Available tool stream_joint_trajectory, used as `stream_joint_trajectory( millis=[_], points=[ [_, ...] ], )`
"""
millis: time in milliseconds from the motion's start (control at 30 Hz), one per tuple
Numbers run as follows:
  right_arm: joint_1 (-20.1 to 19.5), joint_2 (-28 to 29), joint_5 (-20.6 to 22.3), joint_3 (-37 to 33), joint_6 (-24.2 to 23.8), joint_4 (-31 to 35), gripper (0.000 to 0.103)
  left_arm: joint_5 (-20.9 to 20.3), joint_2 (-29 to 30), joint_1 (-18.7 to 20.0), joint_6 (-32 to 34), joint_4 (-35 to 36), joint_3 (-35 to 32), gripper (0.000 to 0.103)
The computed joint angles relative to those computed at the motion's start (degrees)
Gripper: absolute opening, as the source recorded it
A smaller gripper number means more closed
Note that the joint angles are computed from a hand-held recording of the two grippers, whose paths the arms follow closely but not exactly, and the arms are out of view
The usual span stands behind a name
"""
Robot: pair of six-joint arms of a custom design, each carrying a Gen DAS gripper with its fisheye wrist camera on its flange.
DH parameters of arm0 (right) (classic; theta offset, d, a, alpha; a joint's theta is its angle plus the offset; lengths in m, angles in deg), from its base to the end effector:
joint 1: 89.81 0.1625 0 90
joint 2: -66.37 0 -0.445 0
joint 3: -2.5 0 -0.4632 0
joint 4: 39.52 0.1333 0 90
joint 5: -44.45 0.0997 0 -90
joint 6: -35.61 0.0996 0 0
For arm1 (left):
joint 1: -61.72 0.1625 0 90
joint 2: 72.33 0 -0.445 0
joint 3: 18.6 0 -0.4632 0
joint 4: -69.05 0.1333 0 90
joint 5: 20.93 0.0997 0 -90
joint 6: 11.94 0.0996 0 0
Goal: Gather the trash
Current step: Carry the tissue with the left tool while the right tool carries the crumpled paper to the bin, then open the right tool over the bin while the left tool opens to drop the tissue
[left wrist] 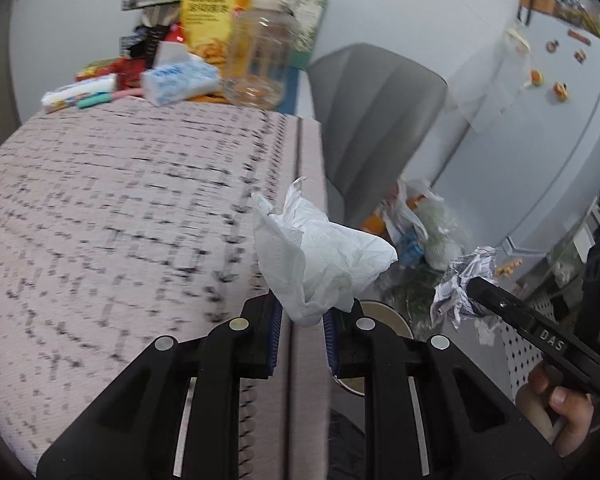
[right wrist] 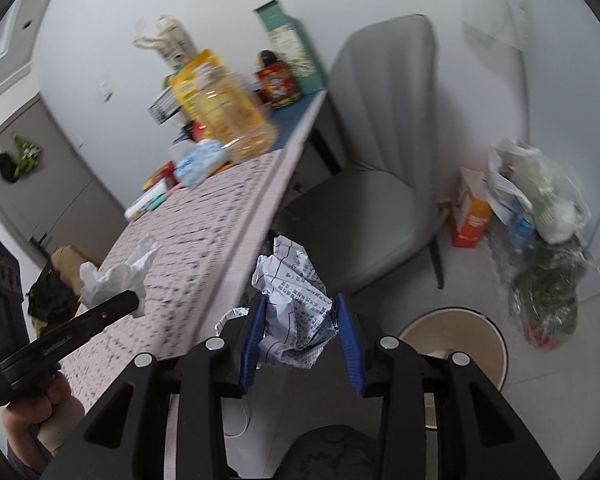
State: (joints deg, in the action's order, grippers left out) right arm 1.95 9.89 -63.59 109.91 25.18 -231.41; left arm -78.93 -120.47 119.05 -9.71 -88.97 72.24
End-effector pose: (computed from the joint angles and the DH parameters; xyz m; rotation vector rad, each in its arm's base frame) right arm 0.1231 -0.6706 0.1917 0.0783 -2.5347 1.1713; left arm -0.2556 -0.7432 0.1461 0.6237 2.5460 -0.7639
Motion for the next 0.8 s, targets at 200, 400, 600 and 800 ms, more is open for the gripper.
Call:
stream_joint_trajectory(
  millis=[200,400,600,800],
  points=[
    [-4.06,-1.01,0.11,0.58,2.09,-1.02,0.038,-1.22,4.51,-0.78,0.47,3.33,-3.71,0.019],
    [-8.1,-1.51,1.7,0.57,2.96,-0.83,0.053,-2.17,8.56,-1.47,1.39,6.35,-7.09,0.019],
    [-11.86,-2.73,3.55,2.64,4.35,-1.37,0.067,-2.91,12.62,-1.99,1.47,9.7,-10.3,0.019],
    [-14.97,-5.42,4.26,5.92,5.44,-3.35,0.069,-3.93,16.06,-2.35,1.34,13.13,-13.03,0.019]
  ],
)
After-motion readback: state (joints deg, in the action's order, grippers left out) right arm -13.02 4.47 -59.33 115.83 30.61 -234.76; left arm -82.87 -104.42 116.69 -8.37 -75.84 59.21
